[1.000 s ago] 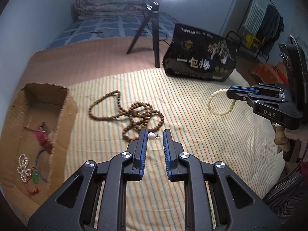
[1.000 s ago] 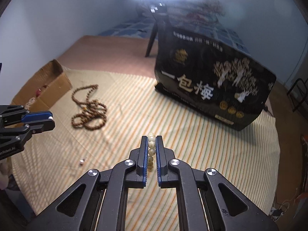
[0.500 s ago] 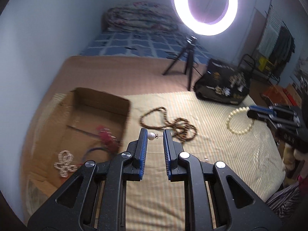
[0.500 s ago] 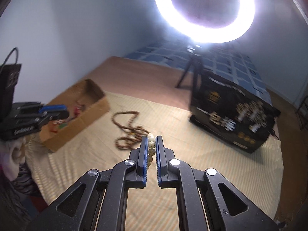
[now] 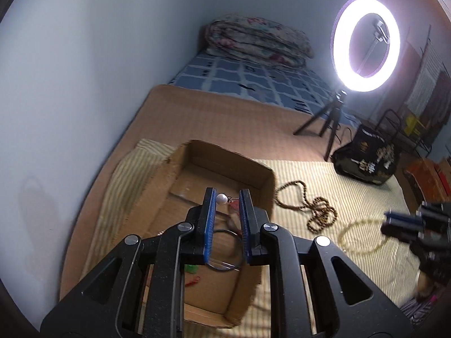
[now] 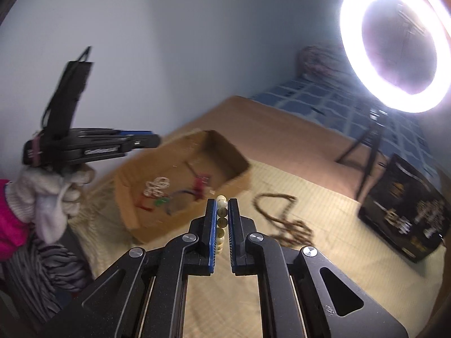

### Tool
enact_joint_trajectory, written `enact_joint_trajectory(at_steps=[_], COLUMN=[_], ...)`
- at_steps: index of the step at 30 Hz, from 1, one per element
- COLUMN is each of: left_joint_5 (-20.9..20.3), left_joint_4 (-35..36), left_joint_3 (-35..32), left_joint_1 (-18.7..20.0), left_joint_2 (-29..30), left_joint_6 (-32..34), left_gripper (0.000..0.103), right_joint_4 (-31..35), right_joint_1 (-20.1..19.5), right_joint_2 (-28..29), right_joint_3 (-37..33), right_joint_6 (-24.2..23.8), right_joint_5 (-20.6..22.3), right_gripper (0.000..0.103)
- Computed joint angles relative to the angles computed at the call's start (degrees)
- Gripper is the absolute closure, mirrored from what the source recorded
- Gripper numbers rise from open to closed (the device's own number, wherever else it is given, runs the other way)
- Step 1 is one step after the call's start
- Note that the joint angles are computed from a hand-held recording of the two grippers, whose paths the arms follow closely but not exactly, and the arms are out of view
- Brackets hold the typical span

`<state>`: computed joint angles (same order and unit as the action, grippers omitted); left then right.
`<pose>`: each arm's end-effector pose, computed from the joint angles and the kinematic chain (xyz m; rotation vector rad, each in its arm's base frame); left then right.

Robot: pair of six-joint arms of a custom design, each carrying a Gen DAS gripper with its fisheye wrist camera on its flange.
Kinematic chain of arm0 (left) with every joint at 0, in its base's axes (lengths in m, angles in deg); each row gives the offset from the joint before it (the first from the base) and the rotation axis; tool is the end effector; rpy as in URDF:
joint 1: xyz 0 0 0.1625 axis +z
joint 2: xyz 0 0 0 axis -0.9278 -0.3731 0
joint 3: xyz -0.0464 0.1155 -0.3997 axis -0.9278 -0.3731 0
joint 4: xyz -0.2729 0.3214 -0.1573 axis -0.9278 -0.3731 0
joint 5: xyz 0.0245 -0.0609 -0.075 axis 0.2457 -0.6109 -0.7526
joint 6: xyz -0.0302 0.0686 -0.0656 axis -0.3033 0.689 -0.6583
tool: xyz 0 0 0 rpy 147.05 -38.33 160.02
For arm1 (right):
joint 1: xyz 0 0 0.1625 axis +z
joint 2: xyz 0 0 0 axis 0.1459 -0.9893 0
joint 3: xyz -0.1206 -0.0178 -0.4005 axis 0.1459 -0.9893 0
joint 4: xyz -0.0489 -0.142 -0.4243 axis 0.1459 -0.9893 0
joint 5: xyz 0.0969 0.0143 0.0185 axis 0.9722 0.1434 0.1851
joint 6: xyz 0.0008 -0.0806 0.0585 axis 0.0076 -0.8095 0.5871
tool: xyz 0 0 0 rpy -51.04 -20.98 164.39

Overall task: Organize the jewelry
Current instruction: 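Carry the pearl earring and cream bracelet with both tools over the cardboard box, then open the right tool dropping the cream bracelet into the box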

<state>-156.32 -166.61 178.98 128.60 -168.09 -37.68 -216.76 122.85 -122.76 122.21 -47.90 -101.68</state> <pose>-0.0741 -0.4783 0.3068 0.9616 2.5607 -0.6510 0.3494 -0.3092 0.0437 0.5449 -2.3168 0.9168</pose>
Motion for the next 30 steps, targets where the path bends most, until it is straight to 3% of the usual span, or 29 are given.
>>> enact_joint_trajectory(at_steps=[15, 30], left_joint_5=[-0.13, 0.07], left_joint_4=[-0.12, -1.29], left_joint_3=[-4.06, -5.25], left_joint_1=[2.52, 2.95], left_joint_2=[4.81, 7.19], left_joint_6=[1.35, 1.64], left_gripper=[0.088, 0.088], right_joint_4=[-0.17, 0.66], right_joint_1=[-2.1, -4.36], right_joint_2=[9.78, 14.53], right_joint_3=[-9.71, -13.64], right_joint_6=[-3.54, -4.51], right_joint_5=[9.9, 13.6], right_gripper=[0.097, 0.097])
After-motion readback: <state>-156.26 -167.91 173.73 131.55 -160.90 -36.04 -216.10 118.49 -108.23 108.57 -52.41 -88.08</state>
